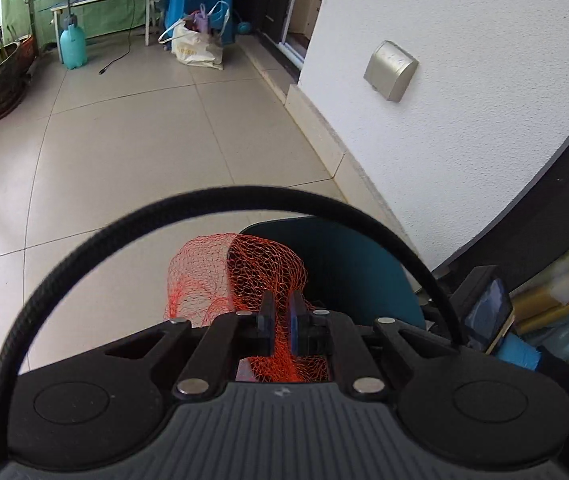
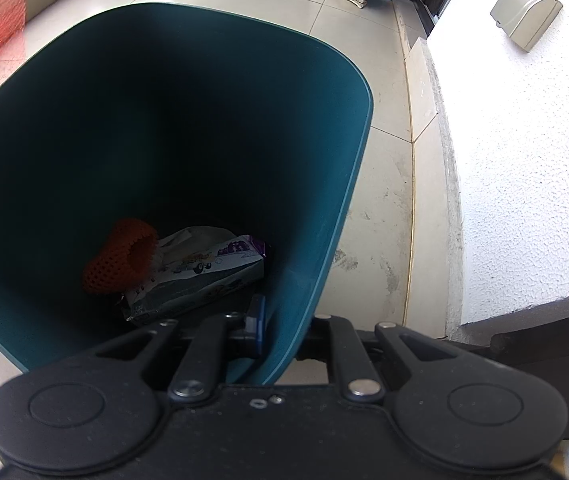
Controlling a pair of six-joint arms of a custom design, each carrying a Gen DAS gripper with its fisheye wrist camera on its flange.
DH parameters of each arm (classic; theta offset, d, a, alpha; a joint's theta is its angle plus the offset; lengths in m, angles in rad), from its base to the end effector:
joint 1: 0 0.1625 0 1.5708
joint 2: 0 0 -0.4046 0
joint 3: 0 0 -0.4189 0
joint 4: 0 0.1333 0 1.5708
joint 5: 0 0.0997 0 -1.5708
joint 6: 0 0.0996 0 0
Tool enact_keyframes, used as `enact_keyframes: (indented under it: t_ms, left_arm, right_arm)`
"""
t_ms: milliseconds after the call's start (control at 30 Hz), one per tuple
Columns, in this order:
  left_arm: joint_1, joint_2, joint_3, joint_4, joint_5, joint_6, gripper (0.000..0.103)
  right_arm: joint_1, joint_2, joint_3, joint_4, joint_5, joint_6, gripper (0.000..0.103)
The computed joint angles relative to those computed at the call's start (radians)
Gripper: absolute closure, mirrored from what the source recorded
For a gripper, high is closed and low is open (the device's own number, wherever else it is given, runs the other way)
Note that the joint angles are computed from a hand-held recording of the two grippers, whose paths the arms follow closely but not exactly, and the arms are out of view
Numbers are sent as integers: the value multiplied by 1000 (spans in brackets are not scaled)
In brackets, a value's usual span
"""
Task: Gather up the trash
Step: 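Carry the orange mesh bag into the teal bin and open the left tool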
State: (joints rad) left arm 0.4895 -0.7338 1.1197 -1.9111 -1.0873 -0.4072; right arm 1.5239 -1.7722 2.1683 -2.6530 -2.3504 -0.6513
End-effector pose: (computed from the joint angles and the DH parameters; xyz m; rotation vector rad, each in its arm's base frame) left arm -0.6076 -0.5272 0.1832 0.9161 2.5680 -0.4097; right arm 0.0432 -0.4300 0.4057 0.3404 -2.1574 0.4216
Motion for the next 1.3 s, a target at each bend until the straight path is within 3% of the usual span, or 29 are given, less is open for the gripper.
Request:
enact_keyframes:
  t_ms: [267,367,600,900,1100,1300]
  left_arm:
    - [-26,105,-98,-140,-113,111,97]
    - [-15,137,-112,-112,-130,99,97]
    - [36,212,-107,14,-64,28,97]
    - [80,268,-66,59,-8,6,97]
    - [91,283,-48,82,9,-6,97]
    - [99,265,-8,27,-27,5,95]
  right_arm:
    - [-8,-11,0,10,23,3,91]
    - [-14,-17,1,12,32,-1,91]
    - [-18,-34,-1,28,48,-4,91]
    - [-15,-34,0,30,45,-2,91]
    - [-15,-35,0,31,45,-1,91]
    - [-14,-35,0,32,44,0,91]
